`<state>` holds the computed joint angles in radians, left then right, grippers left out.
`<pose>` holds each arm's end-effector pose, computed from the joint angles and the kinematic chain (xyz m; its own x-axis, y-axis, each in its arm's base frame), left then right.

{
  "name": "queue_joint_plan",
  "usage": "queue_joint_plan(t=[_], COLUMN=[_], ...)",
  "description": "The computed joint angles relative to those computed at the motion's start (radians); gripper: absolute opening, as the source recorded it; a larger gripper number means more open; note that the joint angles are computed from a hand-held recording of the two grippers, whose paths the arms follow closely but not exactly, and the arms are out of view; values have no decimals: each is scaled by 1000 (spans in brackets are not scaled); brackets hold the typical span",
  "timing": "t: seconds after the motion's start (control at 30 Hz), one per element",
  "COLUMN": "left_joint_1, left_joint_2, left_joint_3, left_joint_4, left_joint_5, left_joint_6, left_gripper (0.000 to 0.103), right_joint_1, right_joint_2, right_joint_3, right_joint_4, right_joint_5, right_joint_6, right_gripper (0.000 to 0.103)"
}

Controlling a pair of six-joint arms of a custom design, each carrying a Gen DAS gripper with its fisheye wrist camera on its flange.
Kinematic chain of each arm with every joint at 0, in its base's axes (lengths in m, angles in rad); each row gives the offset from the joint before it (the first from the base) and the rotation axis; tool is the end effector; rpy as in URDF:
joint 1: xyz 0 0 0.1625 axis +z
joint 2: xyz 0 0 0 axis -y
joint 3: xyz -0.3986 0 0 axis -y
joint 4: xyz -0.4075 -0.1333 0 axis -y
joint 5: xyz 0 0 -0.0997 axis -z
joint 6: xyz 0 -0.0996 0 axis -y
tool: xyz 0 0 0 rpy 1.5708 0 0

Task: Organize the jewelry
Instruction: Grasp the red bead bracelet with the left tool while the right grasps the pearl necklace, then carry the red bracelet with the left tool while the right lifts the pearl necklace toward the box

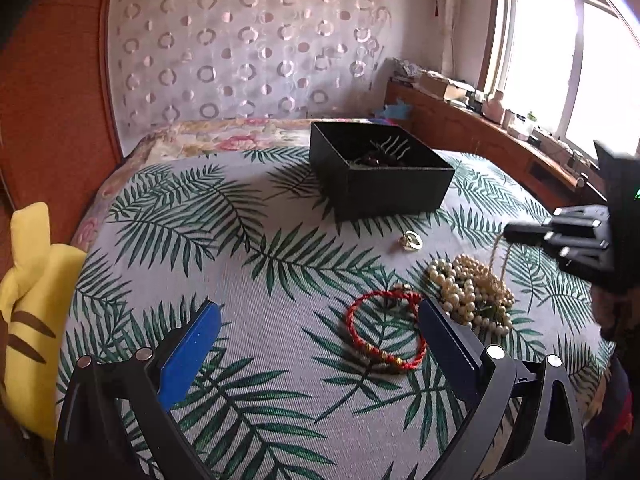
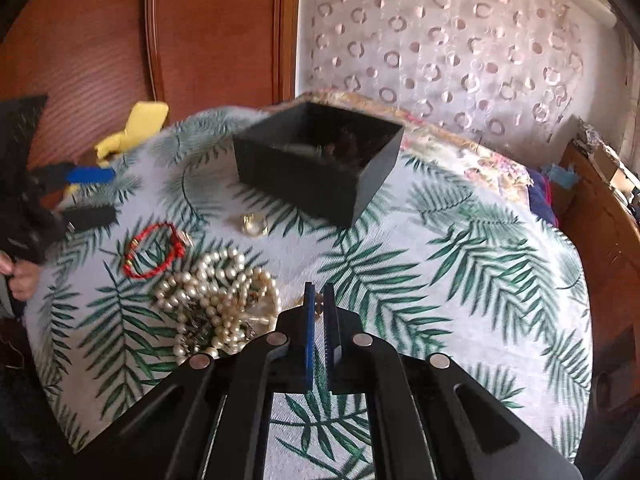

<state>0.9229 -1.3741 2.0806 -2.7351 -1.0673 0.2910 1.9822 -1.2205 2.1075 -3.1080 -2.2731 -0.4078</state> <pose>-0.1667 -0.5208 0.2547 -0.6370 0.5487 -0.5414 0.7559 0.5823 -0.2992 0.2710 -0.4487 0.2208 -0.6596 -0.2405 0.7121 -0.6317 0.6908 -0.3518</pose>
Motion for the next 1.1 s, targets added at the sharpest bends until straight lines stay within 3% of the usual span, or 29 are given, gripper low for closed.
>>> queue_joint_plan(t=[0.03, 0.3, 0.37, 0.73, 0.77, 0.8, 1.1], left_joint_1=[-1, 10, 12, -1, -2, 1, -12], left_joint_2=[-1, 7, 15, 83, 84, 85, 62], left_joint_3=[2, -28, -40, -75, -76, -78, -67], left_joint_4=[2, 99, 119, 160, 159, 164, 112], left_joint_5=[3, -24, -36, 12, 14, 4, -49], left_joint_6=[2, -23, -25, 9, 11, 12, 29], left_gripper=[94, 43, 38, 22, 17, 2, 1], right_joint_1=[5, 44, 55, 96, 100, 101, 119], right_joint_2=[-8, -52, -54, -54, -54, -54, -51], right_joint_3=[3, 6, -1, -37, -40, -42, -59], right_joint_4=[-8, -40, -42, -78, -79, -79, -83], right_joint_5=[-1, 6, 5, 5, 3, 3, -6], right_joint_6=[-2, -17, -21, -69, -74, -77, -94], right_gripper=[5, 5, 5, 5, 5, 5, 5])
